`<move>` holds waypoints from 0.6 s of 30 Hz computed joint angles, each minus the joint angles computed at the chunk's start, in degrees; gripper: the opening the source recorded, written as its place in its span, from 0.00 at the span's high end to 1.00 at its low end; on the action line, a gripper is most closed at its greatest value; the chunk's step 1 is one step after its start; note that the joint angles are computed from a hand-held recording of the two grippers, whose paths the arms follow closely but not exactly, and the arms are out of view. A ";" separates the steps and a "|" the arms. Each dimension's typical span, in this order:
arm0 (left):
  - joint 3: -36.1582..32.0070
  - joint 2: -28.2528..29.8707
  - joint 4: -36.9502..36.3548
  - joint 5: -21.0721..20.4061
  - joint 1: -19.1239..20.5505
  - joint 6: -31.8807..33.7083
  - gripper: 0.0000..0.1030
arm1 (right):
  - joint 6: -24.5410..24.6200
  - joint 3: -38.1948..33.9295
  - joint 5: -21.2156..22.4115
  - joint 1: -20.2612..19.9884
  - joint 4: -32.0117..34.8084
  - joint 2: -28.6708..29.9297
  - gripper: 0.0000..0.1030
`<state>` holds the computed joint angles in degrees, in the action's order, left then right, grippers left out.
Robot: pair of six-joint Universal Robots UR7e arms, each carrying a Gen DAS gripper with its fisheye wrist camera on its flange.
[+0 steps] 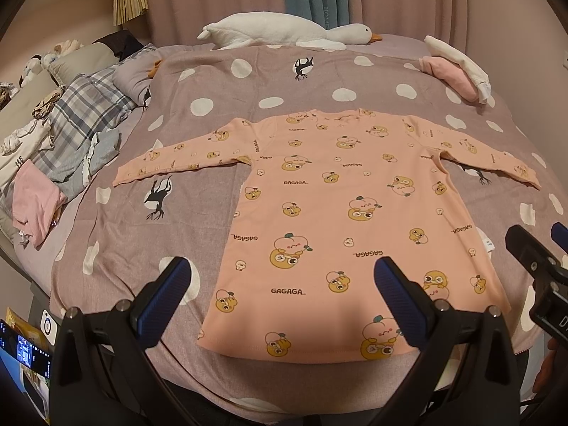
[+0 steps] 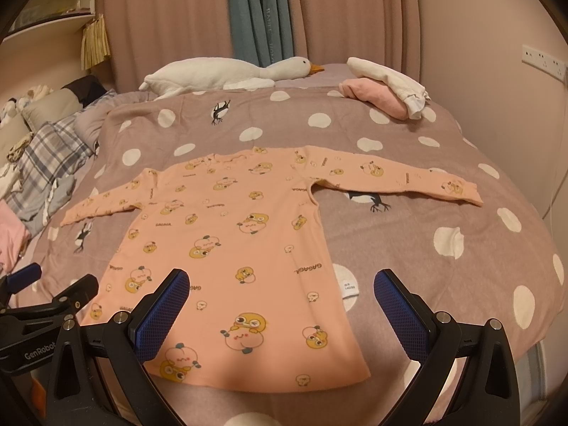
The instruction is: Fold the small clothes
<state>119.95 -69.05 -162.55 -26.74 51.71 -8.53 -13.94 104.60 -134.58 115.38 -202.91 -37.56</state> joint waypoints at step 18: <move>-4.71 -0.92 -10.94 -25.87 8.49 6.34 0.00 | 6.44 10.23 31.09 -12.89 -9.01 -9.44 0.00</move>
